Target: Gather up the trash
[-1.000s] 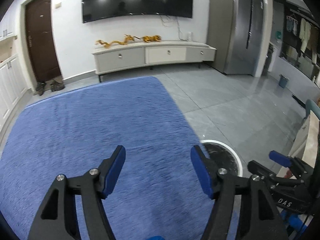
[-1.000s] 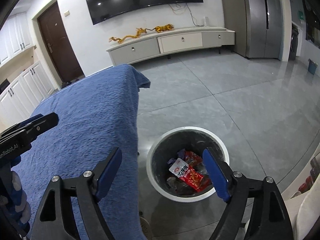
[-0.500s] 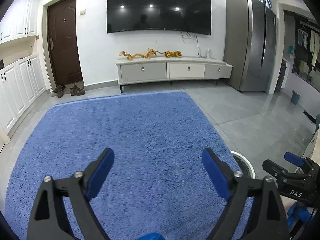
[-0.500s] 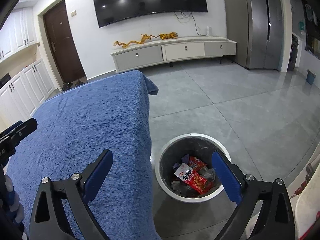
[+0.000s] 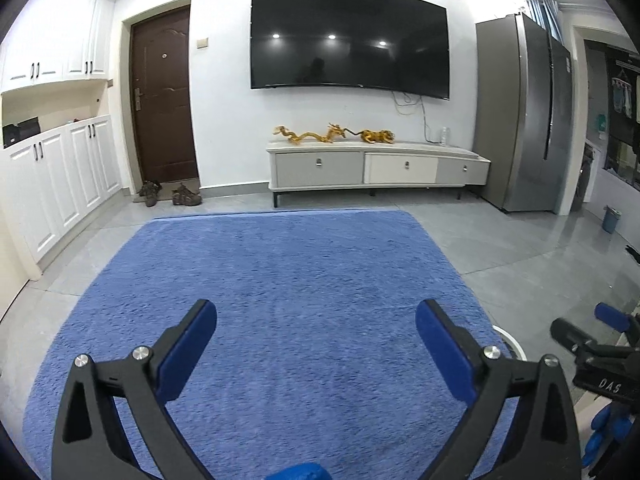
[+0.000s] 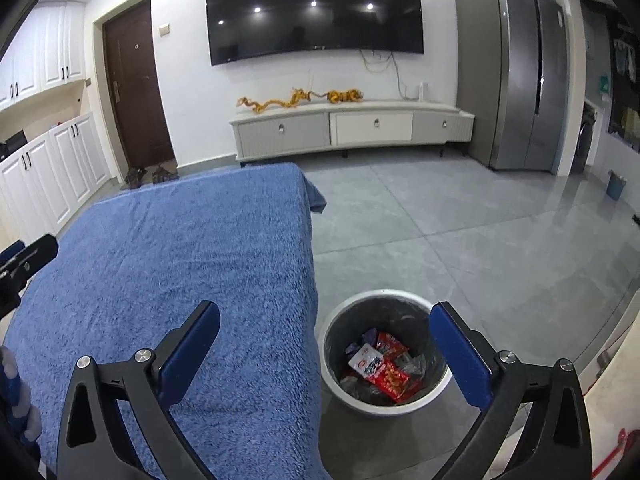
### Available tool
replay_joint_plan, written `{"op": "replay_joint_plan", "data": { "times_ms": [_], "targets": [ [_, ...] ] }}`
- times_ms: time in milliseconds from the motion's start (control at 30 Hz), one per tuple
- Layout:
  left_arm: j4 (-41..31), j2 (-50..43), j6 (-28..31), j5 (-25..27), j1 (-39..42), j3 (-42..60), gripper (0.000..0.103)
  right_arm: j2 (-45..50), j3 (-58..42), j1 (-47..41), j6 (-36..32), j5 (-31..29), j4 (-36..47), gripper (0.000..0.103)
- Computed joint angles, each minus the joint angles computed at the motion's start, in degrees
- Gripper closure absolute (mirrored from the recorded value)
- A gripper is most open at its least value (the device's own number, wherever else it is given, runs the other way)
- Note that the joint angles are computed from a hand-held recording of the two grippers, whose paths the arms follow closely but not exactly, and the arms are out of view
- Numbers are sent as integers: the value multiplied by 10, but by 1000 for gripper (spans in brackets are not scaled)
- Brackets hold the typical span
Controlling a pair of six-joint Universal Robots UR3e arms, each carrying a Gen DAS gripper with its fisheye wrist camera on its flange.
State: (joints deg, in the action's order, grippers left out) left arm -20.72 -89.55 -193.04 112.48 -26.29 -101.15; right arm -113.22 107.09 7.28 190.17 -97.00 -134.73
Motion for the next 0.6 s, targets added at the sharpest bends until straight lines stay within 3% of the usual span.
{"op": "replay_joint_plan", "data": {
  "times_ms": [233, 600],
  "targets": [
    [10, 33, -3, -1, 21, -37, 3, 33, -26, 73, 21, -75, -33, 0],
    [31, 78, 0, -19, 57, -94, 2, 64, -41, 115, 30, -97, -37, 0]
  ]
}}
